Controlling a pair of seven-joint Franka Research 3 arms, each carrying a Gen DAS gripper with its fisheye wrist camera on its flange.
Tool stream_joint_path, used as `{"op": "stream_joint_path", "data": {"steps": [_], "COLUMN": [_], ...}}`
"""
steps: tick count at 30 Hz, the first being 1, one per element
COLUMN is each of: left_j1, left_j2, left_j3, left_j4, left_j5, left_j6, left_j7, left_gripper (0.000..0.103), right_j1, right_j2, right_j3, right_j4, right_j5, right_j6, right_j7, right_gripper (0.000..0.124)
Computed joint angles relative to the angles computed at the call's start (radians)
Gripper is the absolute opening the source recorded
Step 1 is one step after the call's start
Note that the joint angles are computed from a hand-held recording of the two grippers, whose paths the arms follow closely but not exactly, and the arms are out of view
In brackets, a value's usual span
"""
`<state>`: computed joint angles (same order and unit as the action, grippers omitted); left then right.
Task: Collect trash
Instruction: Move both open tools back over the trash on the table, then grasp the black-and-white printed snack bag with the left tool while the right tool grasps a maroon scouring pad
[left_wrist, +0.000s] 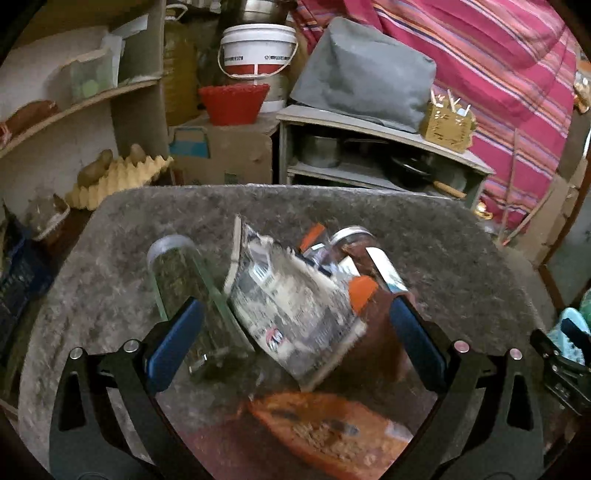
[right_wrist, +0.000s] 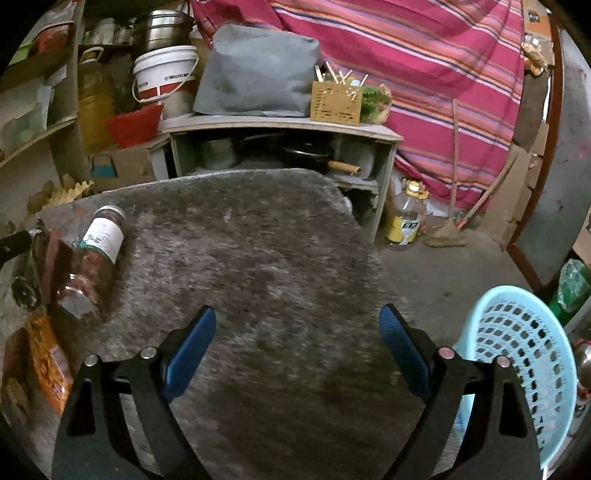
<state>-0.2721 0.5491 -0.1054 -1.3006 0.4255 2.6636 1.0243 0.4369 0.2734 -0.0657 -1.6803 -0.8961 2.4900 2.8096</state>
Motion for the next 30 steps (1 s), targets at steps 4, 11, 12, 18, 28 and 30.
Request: {"op": "stream_joint_path", "data": {"steps": [4, 11, 12, 18, 28, 30], "left_j1": [0.054, 0.13, 0.135, 0.166, 0.185, 0.188], "left_j2": [0.063, 0.015, -0.01, -0.136, -0.181, -0.183], "left_j3": [-0.066, -0.14, -0.135, -0.105, -0.059, -0.059], "left_j4": [0.08, 0.002, -0.032, -0.187, -0.247, -0.252], "left_j5": [-0.097, -0.257, -0.263, -0.278, -0.246, -0.238], "left_j6": [-0.069, -0.009, 0.015, 0.134, 0.168, 0.175], "left_j7": [0.115, 0.318, 0.331, 0.356, 0.343, 0.338], "left_gripper": [0.068, 0.005, 0.004, 0.0, 0.0, 0.0], "right_j1": [0.008, 0.064, 0.073, 0.118, 0.171, 0.18], "right_j2": [0.047, 0.123, 0.134, 0.241, 0.445, 0.494], "right_j3": [0.003, -0.014, -0.017, -0.03, -0.063, -0.072], "right_j4": [0.06, 0.184, 0.203, 0.363, 0.672, 0.75], "right_j5": [0.034, 0.069, 0.074, 0.155, 0.335, 0.368], "right_j6": [-0.008, -0.022, -0.023, -0.01, -0.067, -0.102], "right_j7": [-0.033, -0.102, -0.111, -0.206, -0.38, -0.424], "right_gripper": [0.088, 0.088, 0.088, 0.088, 0.088, 0.087]}}
